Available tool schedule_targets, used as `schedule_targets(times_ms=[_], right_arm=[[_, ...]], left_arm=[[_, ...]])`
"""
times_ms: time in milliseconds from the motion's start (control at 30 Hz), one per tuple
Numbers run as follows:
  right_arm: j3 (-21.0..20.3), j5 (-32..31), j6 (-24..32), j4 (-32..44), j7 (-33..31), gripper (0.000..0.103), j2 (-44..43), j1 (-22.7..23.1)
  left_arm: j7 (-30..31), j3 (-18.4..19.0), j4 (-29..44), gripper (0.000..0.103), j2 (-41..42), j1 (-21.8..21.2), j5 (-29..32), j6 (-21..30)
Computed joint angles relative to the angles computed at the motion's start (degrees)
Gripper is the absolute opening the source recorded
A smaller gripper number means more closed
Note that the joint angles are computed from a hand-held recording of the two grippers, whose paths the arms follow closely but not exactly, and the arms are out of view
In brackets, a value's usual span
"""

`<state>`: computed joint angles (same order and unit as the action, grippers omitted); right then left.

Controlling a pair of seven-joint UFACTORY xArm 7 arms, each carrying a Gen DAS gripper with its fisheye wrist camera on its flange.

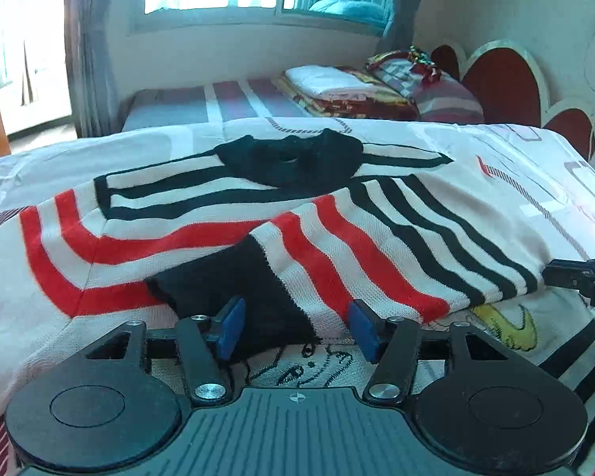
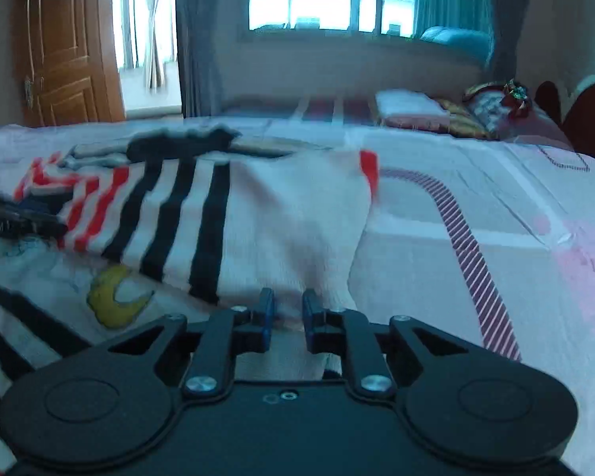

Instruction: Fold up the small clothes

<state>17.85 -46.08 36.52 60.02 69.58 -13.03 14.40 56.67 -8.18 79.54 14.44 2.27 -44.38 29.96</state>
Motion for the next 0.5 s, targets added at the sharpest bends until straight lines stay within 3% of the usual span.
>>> schedule_targets(times_ms=[67,100,133,200,300,400,433,500], right_arm=[[-0.3,2.6,1.1,1.6,0.7,0.019,0.2,0.2],[0.2,1.1,0.8,1.4,3.0,0.021,-0.5,-0.2],[1.0,-1.0,0.9,1.2,5.2,0.025,-1.2,-0.6],[1.9,-2.1,2.0,1.4,6.3,0.025,-2.2,-0.6],[2.4,-0.6,3.3,0.9,7.1,0.025,-3.7,-0.3],[2.9,1.3,3.9,0.6,6.4,0.025,-4.6,0.1],[3.2,1.9,4.1,0.8,6.1,0.025,-4.7,0.2],[3.7,2.4,4.6,1.8,5.3,0.025,-3.9,0.4]], left_arm=[[2.8,-0.5,-1.7,0.069,-2.0,1.6,-4.7,0.3],[4.7,-0.3,-3.4,0.086,-3.7,2.6,-7.7,0.8],[6.2,0.4,-4.6,0.093,-4.7,3.1,-10.2,0.8],[8.7,2.7,-7.8,0.093,-7.4,4.5,-14.9,2.2],[5.4,7.4,-10.5,0.093,-9.4,6.8,-18.4,3.2],[0.5,11.5,-10.6,0.084,-8.9,10.6,-23.4,3.5],[-2.2,12.6,-9.8,0.078,-7.9,12.0,-24.4,3.6],[-10.5,14.2,-6.4,0.078,-4.2,15.5,-26.7,6.1]])
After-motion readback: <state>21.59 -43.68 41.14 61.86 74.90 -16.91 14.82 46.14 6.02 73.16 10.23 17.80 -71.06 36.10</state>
